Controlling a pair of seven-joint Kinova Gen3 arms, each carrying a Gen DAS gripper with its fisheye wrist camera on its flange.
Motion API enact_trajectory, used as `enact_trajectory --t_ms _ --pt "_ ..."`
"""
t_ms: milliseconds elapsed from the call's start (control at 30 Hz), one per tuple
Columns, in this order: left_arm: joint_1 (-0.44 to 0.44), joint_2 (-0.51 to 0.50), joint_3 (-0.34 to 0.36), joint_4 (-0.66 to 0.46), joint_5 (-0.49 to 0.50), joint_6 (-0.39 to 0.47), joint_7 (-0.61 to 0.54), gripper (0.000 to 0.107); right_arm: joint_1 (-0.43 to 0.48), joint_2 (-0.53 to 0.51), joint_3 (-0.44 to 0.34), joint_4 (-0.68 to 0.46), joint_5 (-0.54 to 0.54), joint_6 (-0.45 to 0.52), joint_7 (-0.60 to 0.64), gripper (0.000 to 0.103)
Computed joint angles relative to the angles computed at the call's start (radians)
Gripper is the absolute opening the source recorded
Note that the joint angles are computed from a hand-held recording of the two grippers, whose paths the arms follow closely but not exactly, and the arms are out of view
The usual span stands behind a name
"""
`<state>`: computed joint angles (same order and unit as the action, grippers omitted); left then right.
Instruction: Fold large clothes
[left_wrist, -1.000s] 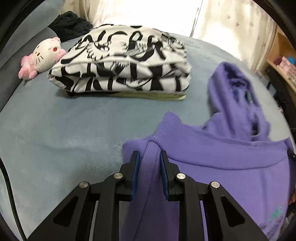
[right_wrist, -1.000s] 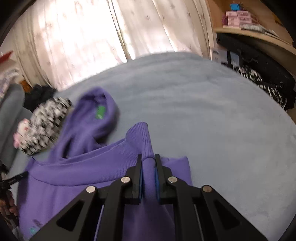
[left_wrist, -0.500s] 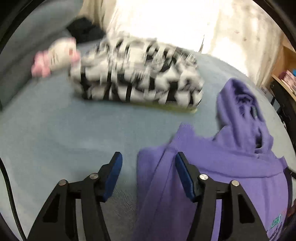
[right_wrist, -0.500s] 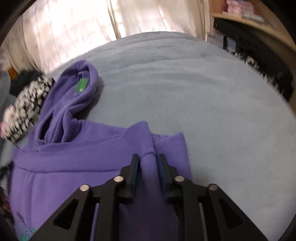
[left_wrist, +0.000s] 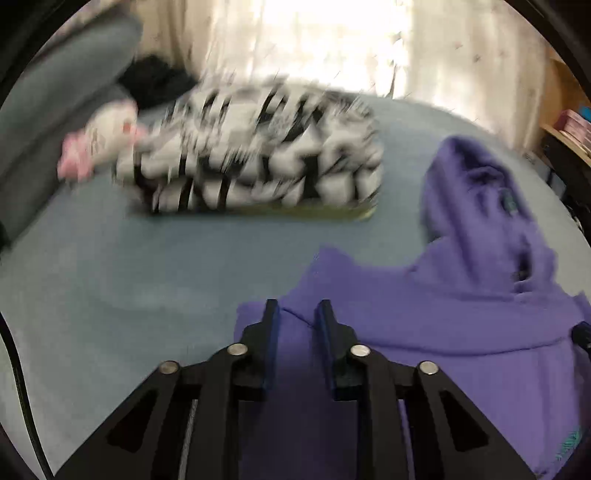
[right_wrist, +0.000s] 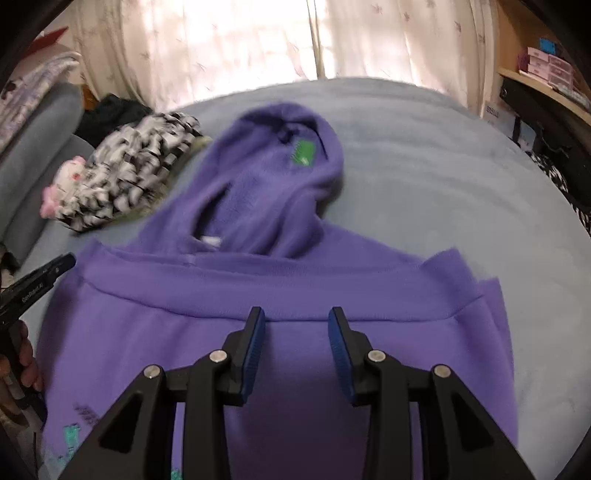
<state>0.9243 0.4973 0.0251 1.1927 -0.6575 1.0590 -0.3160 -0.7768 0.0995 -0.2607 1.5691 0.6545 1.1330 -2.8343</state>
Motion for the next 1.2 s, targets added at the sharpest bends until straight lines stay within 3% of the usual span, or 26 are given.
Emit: enact_trajectory --t_ms 133,167,200,233,267,333,367,467,667,833,967,1100,1200 --pt "-0.035 -0.054 0.002 0.108 0.000 -0.125 0.042 0.019 -0.034 -0.060 0.086 0.111 0.043 0.044 -0.094 0.036" --pt "-0.036 -0.051 0.006 0.106 -0.003 -0.122 0.033 0.020 -0.013 -0.095 0.111 0.151 0.018 0.026 -0.096 0.028" --pt "-0.037 -0.046 0.008 0.099 -0.004 -0.114 0.028 0.020 0.000 -0.128 0.117 0.172 -0.014 0.015 -0.096 0.014" --pt "-0.036 -0.044 0.009 0.095 -0.006 -0.108 0.025 0.020 0.025 -0.156 0.104 0.183 -0.031 0.020 -0.090 0.008" --pt "-0.029 -0.042 0.009 0.085 -0.010 -0.092 0.022 0.020 0.052 -0.173 0.074 0.186 -0.031 0.041 -0.080 0.006" --pt "-0.017 -0.042 0.010 0.065 -0.017 -0.055 0.015 0.020 0.110 -0.178 -0.019 0.177 0.000 0.119 -0.098 0.027" --pt "-0.002 -0.044 0.008 0.053 -0.025 -0.022 0.020 0.020 0.129 -0.196 -0.054 0.172 -0.001 0.143 -0.123 0.029" --pt "0.033 -0.087 0.025 0.069 -0.032 0.022 0.053 0.020 0.149 -0.259 -0.092 0.171 -0.054 0.132 -0.177 0.029" --pt "0.101 -0.172 0.108 0.141 -0.044 0.059 0.141 0.020 0.253 -0.266 -0.344 0.147 -0.067 0.061 -0.269 0.029" --pt "0.171 -0.174 0.159 0.170 -0.058 0.114 0.271 0.020 0.162 -0.190 -0.414 0.117 -0.003 -0.007 -0.355 0.029" --pt "0.176 -0.172 0.174 0.217 -0.027 0.077 0.373 0.020 0.059 -0.097 -0.443 0.068 0.064 0.021 -0.375 0.030" --pt "0.196 -0.185 0.174 0.265 -0.056 0.079 0.457 0.020 -0.027 -0.060 -0.409 0.057 0.042 0.062 -0.371 0.030" --pt "0.180 -0.218 0.185 0.312 -0.053 0.072 0.499 0.020 -0.072 -0.092 -0.370 0.098 0.010 0.120 -0.408 0.029"
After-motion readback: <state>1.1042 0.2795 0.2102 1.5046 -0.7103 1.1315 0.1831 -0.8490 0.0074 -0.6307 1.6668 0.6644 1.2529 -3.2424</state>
